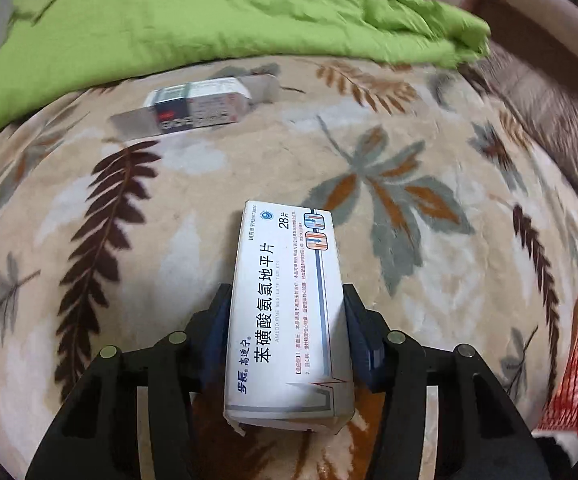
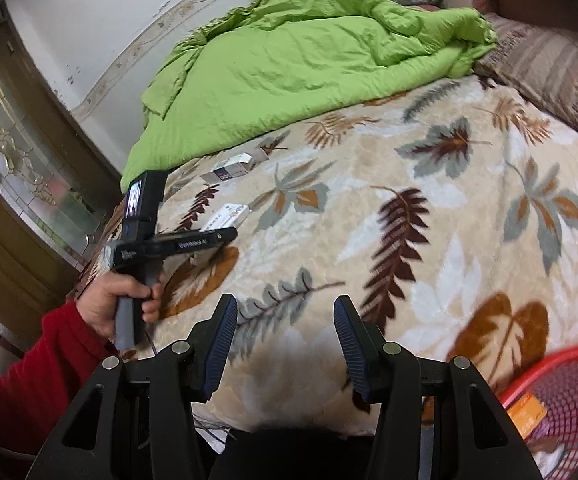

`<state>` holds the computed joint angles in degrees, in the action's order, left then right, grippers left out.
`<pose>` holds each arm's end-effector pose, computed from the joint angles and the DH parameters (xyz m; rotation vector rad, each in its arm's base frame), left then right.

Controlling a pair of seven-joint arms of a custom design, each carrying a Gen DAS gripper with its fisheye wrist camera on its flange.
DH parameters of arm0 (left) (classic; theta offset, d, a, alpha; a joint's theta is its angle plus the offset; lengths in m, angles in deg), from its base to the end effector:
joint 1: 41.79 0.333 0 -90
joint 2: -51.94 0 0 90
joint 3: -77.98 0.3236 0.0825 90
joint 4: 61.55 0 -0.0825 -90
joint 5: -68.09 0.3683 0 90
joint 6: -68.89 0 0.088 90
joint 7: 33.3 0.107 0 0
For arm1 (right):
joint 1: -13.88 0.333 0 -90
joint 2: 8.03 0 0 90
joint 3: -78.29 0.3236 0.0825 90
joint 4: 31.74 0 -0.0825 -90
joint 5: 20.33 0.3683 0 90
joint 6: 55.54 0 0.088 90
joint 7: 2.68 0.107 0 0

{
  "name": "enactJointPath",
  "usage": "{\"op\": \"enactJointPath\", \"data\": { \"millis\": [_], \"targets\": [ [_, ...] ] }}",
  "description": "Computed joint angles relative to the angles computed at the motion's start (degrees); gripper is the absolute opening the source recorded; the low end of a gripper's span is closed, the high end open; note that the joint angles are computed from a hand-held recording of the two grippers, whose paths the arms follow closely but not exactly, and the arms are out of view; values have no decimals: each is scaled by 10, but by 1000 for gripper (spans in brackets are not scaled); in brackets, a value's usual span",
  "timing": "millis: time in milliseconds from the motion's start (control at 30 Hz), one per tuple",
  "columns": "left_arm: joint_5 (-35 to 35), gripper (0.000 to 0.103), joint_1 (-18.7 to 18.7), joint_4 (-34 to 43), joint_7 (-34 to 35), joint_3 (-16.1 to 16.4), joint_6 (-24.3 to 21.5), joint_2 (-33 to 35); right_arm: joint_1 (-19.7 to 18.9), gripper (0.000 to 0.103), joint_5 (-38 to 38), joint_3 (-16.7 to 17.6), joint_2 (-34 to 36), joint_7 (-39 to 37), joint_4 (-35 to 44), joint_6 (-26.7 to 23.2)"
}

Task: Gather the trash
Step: 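Move the left gripper to the bed and grasp the white medicine box, then grasp the white barcode box with the right gripper and lift it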

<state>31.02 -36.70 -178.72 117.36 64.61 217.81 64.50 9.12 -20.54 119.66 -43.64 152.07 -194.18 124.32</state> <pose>0.5985 -0.0688 0.3865 -1.2391 2.6061 -0.8070 0.3027 0.2325 0.4388 -1.2551 1.9350 -0.4140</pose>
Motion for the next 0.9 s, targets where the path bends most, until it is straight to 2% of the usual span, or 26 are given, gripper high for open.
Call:
{"op": "enactJointPath", "data": {
  "millis": [100, 167, 233, 300, 367, 400, 433, 467, 500, 533, 600, 667, 733, 867, 900],
  "targets": [
    [-35, 52, 4, -28, -8, 1, 32, -21, -8, 56, -28, -27, 49, -56, 37, 1],
    [-74, 52, 7, -50, -11, 4, 59, -39, 5, 57, -49, -69, 107, -120, 75, 8],
    [-132, 52, 9, -65, -6, 9, 87, -53, 35, 61, -65, -121, 169, -195, 122, 3],
    [-188, 52, 9, -71, 3, 15, 110, -58, 30, 61, -96, -138, 225, -247, 184, -20],
    [-217, 52, 4, -72, 15, 19, 148, -55, 62, 63, -110, -181, 290, -317, 259, -56],
    [-245, 52, 5, -71, 37, 17, 164, -53, 63, 63, -149, -189, 317, -315, 294, -74],
    [-268, 52, 7, -67, 52, 16, 178, -48, 48, 63, -217, -181, 345, -288, 334, -95],
    [-285, 52, 8, -63, 60, 16, 187, -44, 52, 63, -245, -187, 378, -298, 379, -122],
    [-295, 52, 10, -59, 65, 16, 194, -38, 59, 63, -243, -193, 407, -324, 416, -143],
    [-290, 52, 10, -55, 62, 18, 199, -31, 79, 63, -258, -213, 443, -334, 463, -158],
    [-284, 52, 13, -51, 59, 14, 207, -21, 87, 63, -265, -215, 496, -368, 534, -192],
    [-251, 52, 16, -47, 28, 15, 200, -14, 108, 63, -259, -224, 564, -420, 630, -251],
    [-238, 52, 25, -44, 10, 10, 195, -9, 143, 63, -281, -251, 622, -447, 717, -305],
    [-235, 52, 39, -43, 4, -2, 187, -10, 199, 63, -282, -297, 730, -535, 879, -391],
    [-233, 52, 40, -41, -1, -2, 185, -7, 199, 63, -281, -294, 747, -549, 904, -406]
  ]
}}
